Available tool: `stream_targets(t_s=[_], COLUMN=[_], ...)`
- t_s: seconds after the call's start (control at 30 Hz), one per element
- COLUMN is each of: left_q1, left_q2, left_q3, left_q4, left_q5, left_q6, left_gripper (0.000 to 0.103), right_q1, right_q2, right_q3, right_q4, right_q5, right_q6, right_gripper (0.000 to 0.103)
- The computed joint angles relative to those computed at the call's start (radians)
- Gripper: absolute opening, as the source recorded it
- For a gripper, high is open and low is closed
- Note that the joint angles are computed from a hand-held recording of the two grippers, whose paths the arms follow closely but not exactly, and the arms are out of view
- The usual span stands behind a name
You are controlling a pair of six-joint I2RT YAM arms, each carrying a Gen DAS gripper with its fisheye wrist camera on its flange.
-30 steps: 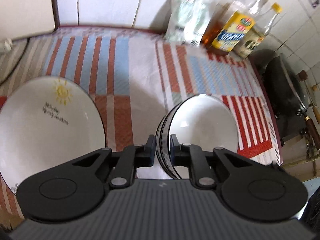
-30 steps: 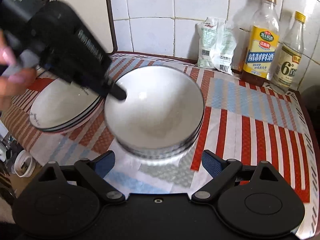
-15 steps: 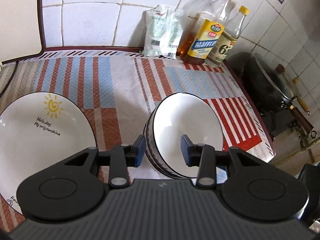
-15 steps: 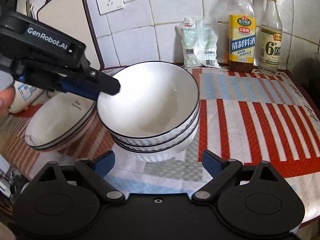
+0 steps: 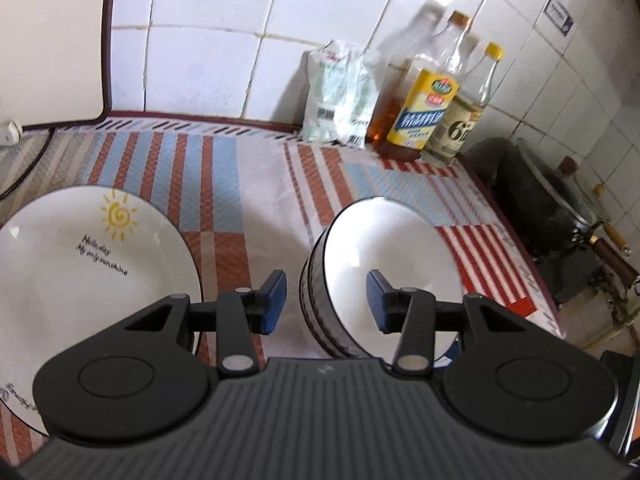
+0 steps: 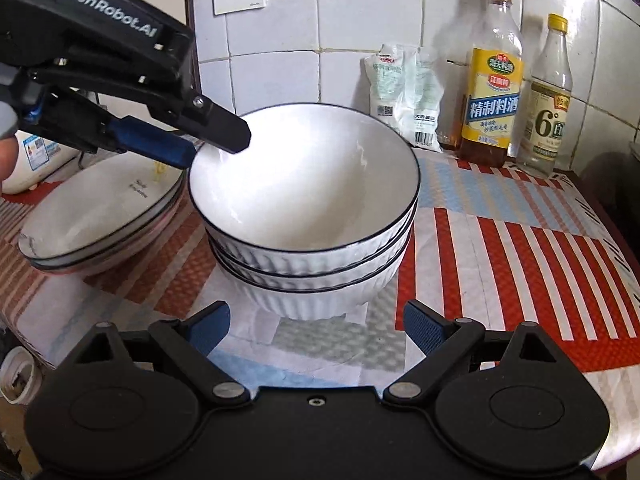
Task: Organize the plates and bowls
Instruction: 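Grasp the rim of the three-bowl stack with the left gripper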
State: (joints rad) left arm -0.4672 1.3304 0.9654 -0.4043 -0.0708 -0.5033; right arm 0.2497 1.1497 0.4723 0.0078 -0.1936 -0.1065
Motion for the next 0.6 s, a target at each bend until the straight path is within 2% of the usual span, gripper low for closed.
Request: stream_targets(t_s=[0.07, 0.33, 0.5, 0.6], left_q1=[-0.015, 0.011, 0.022, 0.031], left_q2=[0.035, 0.122, 0.179, 0.197], left_q3=[0.02, 0.048, 0.087, 0.091], left_q4=[-0.032, -0.048, -0.072, -0.043], left_q5=[-0.025, 0.055, 0.066, 0.083], left_q6=[-0.033, -0.188, -0.208, -0.204], left_gripper=[0.043, 0.04, 0.041, 0.041], right_q1=[0.004, 0.001, 0.011, 0.013], right_q2=[0.03, 0.164, 0.202, 0.227], right_q3=[-0.003, 0.056, 0.048, 0.049], right_q4=[0.035, 0.12, 0.185, 0.218], right_q5=[0.001, -0.028, -0.02, -0.019], right_q6=[-0.008, -0.08, -0.098, -0.108], right_gripper=[0.095, 0.098, 0.1, 0.101])
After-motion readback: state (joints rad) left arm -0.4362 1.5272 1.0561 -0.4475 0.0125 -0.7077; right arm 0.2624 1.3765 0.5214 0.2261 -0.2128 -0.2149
